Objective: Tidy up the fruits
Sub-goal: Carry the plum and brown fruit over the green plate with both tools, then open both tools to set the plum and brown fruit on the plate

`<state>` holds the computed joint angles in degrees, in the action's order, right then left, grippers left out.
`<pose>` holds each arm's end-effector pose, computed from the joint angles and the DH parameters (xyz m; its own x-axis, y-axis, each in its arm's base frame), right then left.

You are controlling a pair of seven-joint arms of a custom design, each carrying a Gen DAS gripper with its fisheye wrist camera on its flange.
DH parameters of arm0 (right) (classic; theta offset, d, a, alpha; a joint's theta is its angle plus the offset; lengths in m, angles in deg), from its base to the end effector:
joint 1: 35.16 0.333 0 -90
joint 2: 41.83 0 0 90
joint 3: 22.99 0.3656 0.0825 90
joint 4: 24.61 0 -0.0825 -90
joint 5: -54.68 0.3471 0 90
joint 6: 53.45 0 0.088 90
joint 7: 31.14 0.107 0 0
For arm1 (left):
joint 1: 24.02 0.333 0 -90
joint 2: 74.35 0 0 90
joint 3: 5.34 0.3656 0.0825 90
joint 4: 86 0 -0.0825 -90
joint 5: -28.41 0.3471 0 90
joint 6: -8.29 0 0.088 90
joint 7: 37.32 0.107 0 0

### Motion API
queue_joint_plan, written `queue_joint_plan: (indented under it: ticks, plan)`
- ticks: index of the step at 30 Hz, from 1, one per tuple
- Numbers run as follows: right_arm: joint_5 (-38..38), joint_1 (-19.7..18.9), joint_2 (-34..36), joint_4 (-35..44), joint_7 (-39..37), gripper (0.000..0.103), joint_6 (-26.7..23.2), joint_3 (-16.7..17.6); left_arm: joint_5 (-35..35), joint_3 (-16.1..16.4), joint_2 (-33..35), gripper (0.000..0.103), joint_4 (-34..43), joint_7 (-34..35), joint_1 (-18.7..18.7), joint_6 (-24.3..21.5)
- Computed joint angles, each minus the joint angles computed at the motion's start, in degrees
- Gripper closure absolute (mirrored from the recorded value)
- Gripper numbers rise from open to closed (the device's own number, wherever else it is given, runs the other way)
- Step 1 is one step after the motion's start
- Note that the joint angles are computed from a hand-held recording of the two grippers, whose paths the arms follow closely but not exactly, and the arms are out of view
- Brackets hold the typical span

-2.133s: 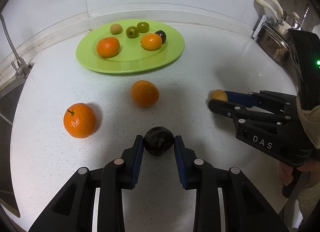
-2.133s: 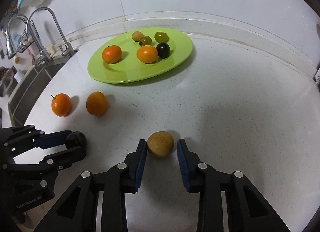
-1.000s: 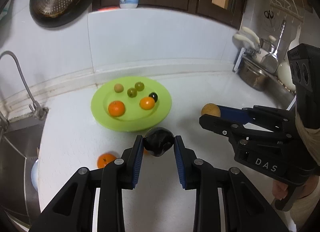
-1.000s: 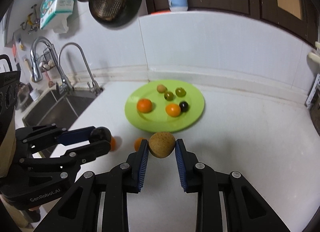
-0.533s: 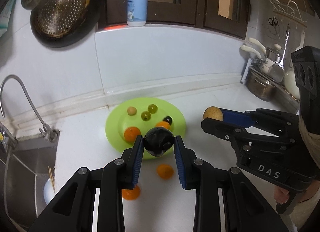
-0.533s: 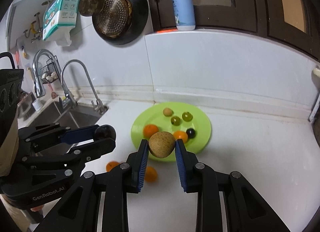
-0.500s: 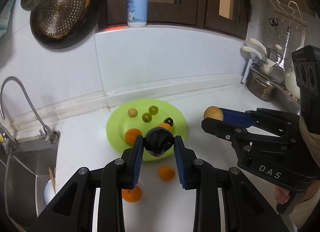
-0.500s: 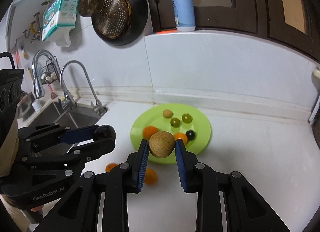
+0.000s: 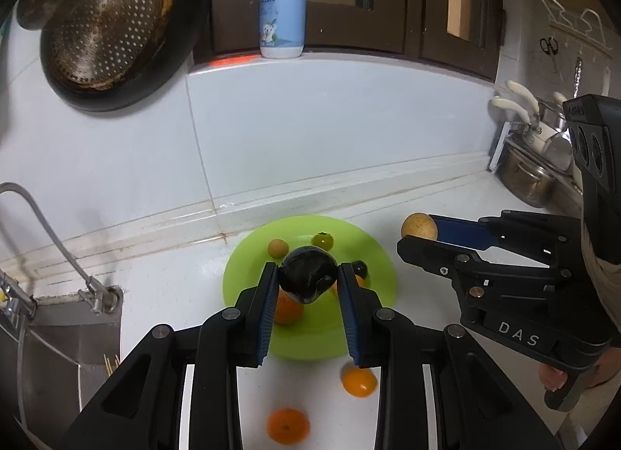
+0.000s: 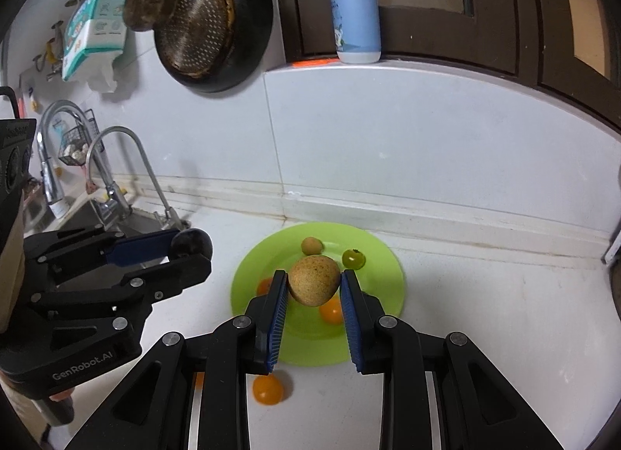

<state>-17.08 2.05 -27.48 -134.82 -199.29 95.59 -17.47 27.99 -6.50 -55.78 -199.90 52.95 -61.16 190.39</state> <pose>0.4454 0.4309 0.4664 -0.0026 -0.9940 -0.1095 -0.6334 0.0864 -0.7690 0.5075 -0.3979 0.4776 -0.6174 -0.7866 0.0083 -0.5134 0.3950 -0.7619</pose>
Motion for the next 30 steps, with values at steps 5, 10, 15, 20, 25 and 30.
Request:
queue_joint_plan:
  ticks: [5,10,15,20,25,30]
  plan:
    - [2.7,-1.2,2.5,1.9,-3.5,0.075,1.5,-0.8,0.5,0.0,3.8,0.072,4.8,-0.1,0.9,-2.9]
    - [5.8,-1.9,5.1,3.6,-7.6,0.075,3.2,-2.1,0.8,-1.5,7.8,0.072,10.0,0.0,3.0,-6.6]
    - [9.4,-2.2,7.6,5.3,-11.6,0.075,5.1,-3.6,1.3,-2.8,11.5,0.072,15.4,-0.3,4.4,-11.2]
    - [13.6,-2.8,9.8,6.4,-15.7,0.075,8.2,-5.0,1.9,-4.0,15.0,0.072,20.5,-0.7,5.5,-15.3]
    - [17.6,-2.7,11.4,6.8,-18.9,0.075,9.9,-6.4,3.1,-3.8,17.4,0.072,24.3,-1.8,5.3,-18.5]
    - [18.8,-1.6,12.3,7.2,-19.7,0.074,10.7,-7.9,4.3,-3.5,18.4,0.067,26.0,-2.9,5.1,-19.7]
